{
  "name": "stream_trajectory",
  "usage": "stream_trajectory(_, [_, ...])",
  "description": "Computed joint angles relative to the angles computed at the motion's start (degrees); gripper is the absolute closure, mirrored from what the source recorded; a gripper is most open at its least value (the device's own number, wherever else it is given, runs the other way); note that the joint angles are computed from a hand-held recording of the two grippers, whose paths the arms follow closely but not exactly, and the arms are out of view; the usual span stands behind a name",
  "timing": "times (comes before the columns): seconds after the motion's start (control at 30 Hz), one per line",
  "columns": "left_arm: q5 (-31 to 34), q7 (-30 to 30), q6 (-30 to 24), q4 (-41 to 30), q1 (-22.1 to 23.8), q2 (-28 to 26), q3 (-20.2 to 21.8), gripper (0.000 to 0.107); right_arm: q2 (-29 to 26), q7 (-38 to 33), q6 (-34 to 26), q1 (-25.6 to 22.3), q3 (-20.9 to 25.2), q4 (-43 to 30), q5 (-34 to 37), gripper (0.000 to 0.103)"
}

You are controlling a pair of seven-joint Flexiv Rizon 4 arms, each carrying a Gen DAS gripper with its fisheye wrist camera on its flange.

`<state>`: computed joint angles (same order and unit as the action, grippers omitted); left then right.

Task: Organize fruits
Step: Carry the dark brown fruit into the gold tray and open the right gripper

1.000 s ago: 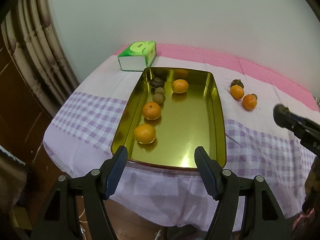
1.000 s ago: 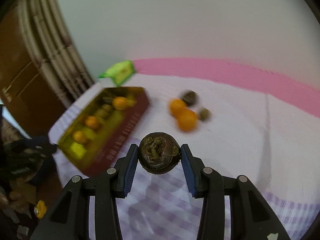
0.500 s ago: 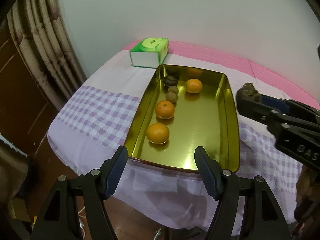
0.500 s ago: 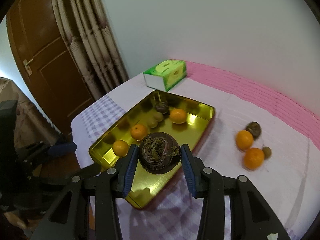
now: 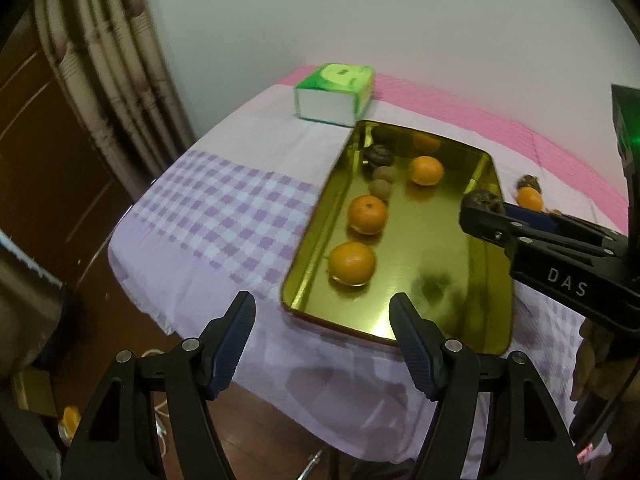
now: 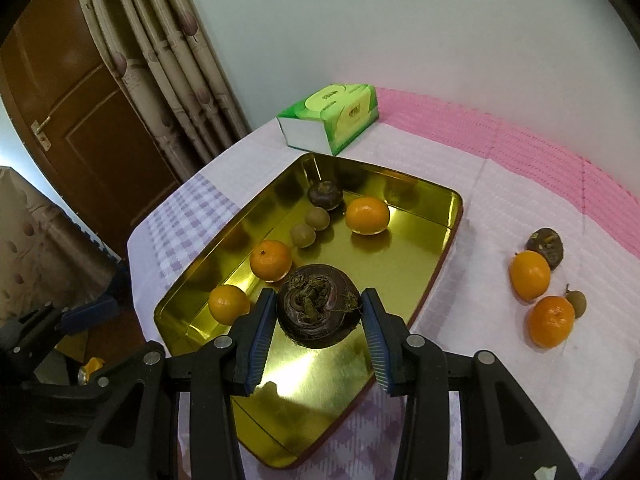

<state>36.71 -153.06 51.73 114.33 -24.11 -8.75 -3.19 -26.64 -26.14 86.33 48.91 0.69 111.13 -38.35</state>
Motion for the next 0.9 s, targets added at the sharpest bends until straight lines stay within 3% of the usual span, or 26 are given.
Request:
stream_trajectory(0.47, [1.3, -1.3, -3.2, -0.9, 0.0, -0.1, -0.3, 0.037, -6.1, -9.4, -9.0, -4.4, 8.0, -9.3, 8.3, 0.063])
stream_trajectory(0.9, [2.3, -1.4, -4.9, -1.5, -0.4, -0.3, -0.3, 0.037, -8.5, -12.6, -12.5, -3.7, 8.1, -13.2, 11.6, 0.063])
